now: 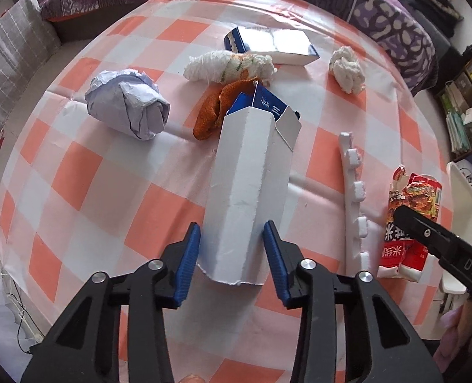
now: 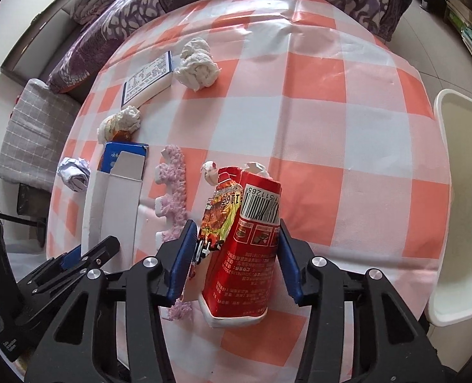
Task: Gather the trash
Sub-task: 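Carry the red carton into the white bin with the right tool while left lifts white carton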
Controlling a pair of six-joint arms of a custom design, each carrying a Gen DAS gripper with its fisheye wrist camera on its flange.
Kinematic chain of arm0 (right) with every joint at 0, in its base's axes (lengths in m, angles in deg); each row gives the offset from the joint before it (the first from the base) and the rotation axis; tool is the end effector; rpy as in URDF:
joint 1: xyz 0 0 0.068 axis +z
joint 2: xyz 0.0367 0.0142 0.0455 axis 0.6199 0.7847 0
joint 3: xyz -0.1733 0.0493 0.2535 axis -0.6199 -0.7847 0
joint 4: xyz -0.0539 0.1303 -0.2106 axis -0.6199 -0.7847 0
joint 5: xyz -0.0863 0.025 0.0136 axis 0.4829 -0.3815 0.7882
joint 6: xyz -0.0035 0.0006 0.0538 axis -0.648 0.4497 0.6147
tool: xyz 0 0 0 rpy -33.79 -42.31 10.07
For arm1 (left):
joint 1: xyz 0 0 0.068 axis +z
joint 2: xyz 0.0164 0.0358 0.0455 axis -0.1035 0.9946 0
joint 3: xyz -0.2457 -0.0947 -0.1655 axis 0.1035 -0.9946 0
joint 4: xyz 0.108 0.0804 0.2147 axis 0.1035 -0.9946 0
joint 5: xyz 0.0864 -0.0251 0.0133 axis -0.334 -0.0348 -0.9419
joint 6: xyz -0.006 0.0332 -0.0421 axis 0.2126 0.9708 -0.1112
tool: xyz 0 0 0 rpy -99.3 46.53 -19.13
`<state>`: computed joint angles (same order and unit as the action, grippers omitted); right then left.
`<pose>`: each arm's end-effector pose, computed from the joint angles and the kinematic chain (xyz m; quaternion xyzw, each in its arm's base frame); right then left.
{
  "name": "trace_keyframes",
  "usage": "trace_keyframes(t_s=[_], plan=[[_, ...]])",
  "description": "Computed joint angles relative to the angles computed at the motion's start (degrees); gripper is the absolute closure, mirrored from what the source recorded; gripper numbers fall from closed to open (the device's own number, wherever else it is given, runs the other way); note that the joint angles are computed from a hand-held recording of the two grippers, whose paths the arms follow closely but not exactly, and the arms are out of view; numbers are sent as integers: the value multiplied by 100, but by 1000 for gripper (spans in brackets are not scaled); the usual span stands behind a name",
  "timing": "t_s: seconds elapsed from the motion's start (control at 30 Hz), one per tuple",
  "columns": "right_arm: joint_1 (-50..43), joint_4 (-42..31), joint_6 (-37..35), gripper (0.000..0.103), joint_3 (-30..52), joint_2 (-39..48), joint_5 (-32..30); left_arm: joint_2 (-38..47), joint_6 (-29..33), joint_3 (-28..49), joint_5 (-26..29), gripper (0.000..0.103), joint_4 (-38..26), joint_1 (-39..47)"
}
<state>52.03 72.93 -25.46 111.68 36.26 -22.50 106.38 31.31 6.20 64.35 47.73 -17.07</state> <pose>0.2360 0.0701 0.1435 -0.0774 0.9671 0.1984 0.1391 0.1553 -0.0265 0.1480 -0.1733 0.9710 -0.0043 0.1648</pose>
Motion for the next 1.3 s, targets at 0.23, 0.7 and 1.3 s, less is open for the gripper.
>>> trace_keyframes(t_s=[0.23,0.7,1.3], plan=[[-72,103,-167,56,-50,-466,-123,-380,14,158,-49,72,-103,-45],[-549,35,-654,57,14,-1539,-331,-924,-630,839,-914,72,-426,-1009],[-2105,-464,-1449,57,324,-1657,-824,-270,-1166,1393,-1582,72,-256,-2235]])
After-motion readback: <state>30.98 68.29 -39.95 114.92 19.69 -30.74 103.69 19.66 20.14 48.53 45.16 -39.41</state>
